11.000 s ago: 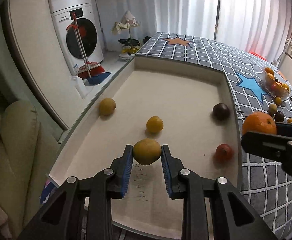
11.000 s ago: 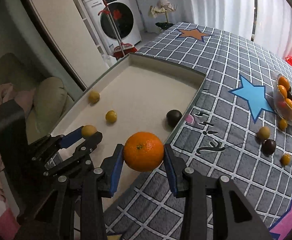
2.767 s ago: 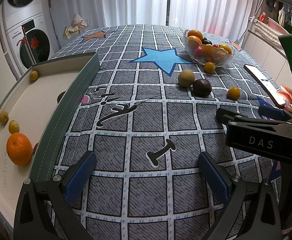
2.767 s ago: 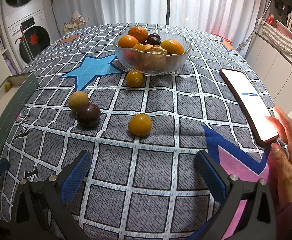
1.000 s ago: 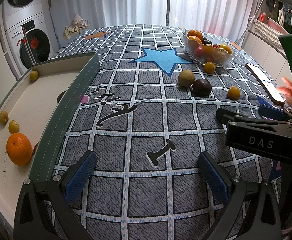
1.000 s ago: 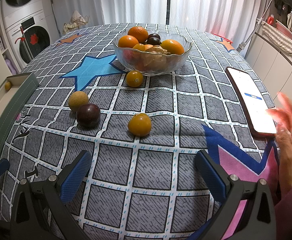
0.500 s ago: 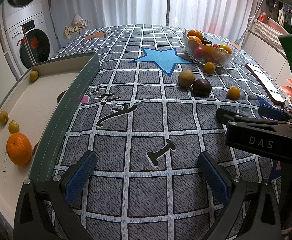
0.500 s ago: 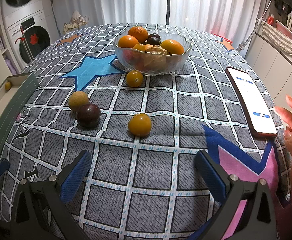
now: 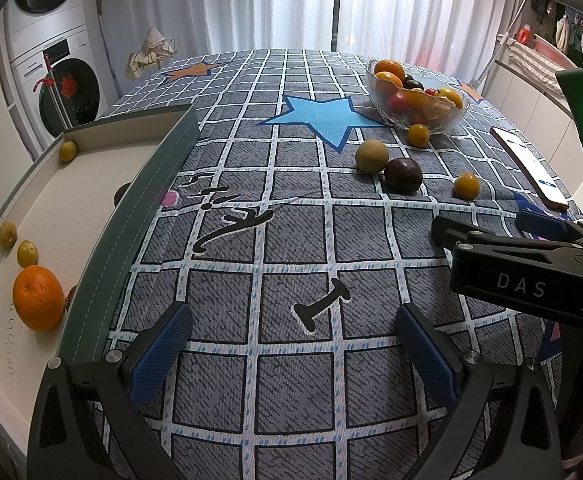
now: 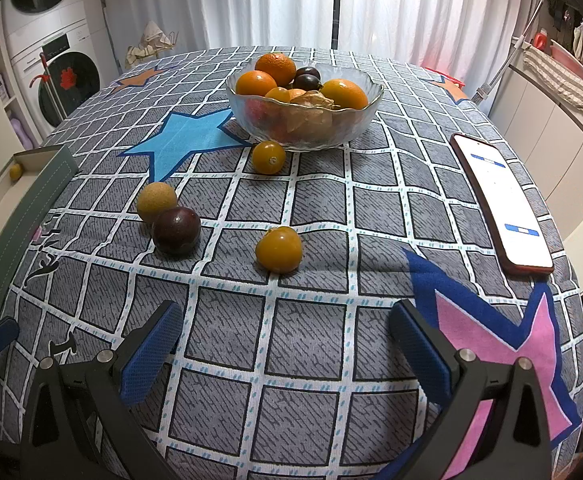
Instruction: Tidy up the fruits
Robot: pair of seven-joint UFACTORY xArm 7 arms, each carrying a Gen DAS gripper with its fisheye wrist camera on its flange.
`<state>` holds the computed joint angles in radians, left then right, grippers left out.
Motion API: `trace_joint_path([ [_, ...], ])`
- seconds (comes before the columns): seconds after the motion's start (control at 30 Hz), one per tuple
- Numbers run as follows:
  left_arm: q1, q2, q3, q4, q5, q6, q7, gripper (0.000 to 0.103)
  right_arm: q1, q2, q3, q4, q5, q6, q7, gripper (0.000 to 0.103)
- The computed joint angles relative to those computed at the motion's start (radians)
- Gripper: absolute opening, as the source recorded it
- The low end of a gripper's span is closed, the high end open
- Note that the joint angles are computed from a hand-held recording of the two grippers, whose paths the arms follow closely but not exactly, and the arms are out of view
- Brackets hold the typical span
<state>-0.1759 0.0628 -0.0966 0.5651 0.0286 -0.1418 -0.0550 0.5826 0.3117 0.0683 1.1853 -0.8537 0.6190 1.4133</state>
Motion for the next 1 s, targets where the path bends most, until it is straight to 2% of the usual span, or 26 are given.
trace_joint_path([
  [0.17, 0.031, -0.002, -0.027, -0.001, 0.011, 0.001, -0.007, 0.102, 0.0, 0.0, 0.0, 0.0, 0.0, 0.0, 0.0, 0.103],
  [0.87, 0.028, -0.001, -0.023, -0.001, 0.016, 0.0, -0.012, 0.102, 0.0, 0.004, 0.0, 0.006, 0.004, 0.003, -0.002, 0.103],
  [1.0, 0.079, -0.003, -0.07, -0.003, 0.031, 0.001, -0.021, 0.102, -0.022, -0.005, 0.016, 0.0, 0.065, -0.006, -0.083, 0.103],
])
